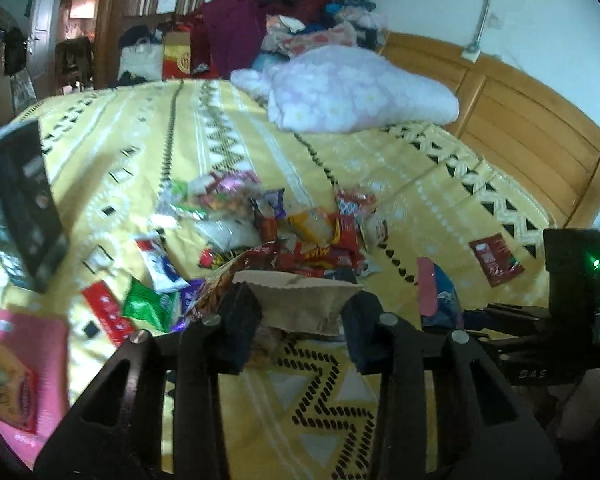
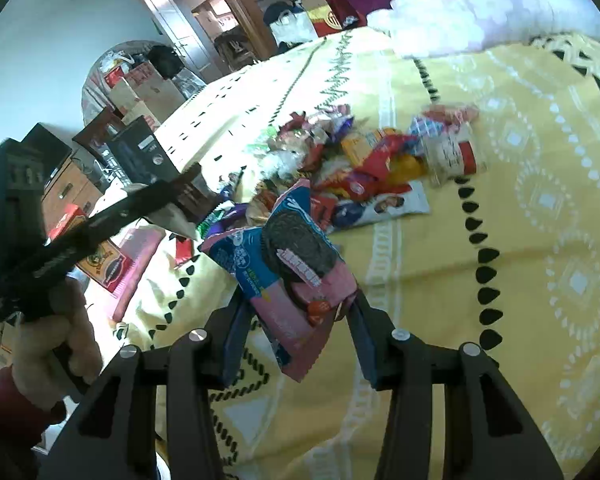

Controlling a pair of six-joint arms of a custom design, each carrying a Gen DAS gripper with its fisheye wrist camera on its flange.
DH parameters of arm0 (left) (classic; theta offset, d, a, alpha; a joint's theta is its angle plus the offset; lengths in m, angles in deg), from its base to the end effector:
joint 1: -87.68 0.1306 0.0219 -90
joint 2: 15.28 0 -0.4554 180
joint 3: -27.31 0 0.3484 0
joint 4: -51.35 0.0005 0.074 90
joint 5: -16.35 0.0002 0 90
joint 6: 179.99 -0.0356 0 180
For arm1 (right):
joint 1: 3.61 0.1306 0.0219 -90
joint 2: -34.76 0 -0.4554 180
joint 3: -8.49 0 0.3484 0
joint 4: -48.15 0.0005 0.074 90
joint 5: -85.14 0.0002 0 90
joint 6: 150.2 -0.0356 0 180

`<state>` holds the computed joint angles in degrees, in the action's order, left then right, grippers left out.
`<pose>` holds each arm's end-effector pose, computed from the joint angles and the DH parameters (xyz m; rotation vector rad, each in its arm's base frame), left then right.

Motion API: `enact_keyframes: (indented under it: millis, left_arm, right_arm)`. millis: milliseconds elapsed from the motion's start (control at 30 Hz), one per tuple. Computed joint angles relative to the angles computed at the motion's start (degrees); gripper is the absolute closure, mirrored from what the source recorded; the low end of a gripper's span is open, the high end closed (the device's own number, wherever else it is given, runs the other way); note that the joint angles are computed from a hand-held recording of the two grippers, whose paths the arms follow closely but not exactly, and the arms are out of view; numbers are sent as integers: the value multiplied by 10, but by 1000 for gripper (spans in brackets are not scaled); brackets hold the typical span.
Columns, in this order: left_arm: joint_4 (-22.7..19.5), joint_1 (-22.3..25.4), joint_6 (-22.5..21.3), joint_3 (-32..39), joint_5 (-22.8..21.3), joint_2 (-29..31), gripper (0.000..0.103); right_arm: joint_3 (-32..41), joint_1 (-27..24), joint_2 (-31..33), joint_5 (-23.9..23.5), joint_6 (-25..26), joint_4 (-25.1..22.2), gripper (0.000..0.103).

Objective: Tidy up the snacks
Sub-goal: 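Carry the Oreo packet and the beige packet over the clear basin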

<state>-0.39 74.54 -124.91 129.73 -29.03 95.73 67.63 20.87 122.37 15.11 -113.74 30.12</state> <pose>0.5577 -0.1564 0.4173 1.2012 2.0611 -0.8370 0.3538 0.1472 0.3414 0.7431 2.2148 0.2664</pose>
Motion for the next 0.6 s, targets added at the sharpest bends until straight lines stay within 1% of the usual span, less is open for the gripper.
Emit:
enact_keyframes:
  millis: [133,233,300,333,367,400,433,467,533,567,600]
  left_arm:
    - [-7,23,15,25,14,-11,65]
    - [-18,41,11,43,36,-14,65]
    - [-52,54,-1,69,59,-6,65]
    - [-73,55,-18,80,62,0,65]
    - [-102,51,-53,93,41,10,65]
    - [-101,49,-57,93,27,12,65]
    - [-122,52,-58,102,32,20,65]
    - [-124,56,-54,103,45,19,65]
    - [-108,65,-58,87,67,7,65]
    - [-109,65,-69,81,68,4,65]
    - [-114,62,-84,78,54,5,65]
  right_arm:
    - [27,12,-7,22,15,-20,52]
    - [54,21,-6,37,32,-35,52]
    - [76,27,-2,48,46,-46,52]
    - [86,31,0,53,51,-49,52]
    - [95,35,3,58,55,-53,52]
    - [100,38,5,61,56,-55,52]
    - [107,41,8,64,57,-57,52]
    - [112,45,10,65,56,-58,52]
    - [117,53,13,71,56,-61,52]
    - [117,56,14,72,53,-61,52]
    - [116,58,15,71,48,-61,52]
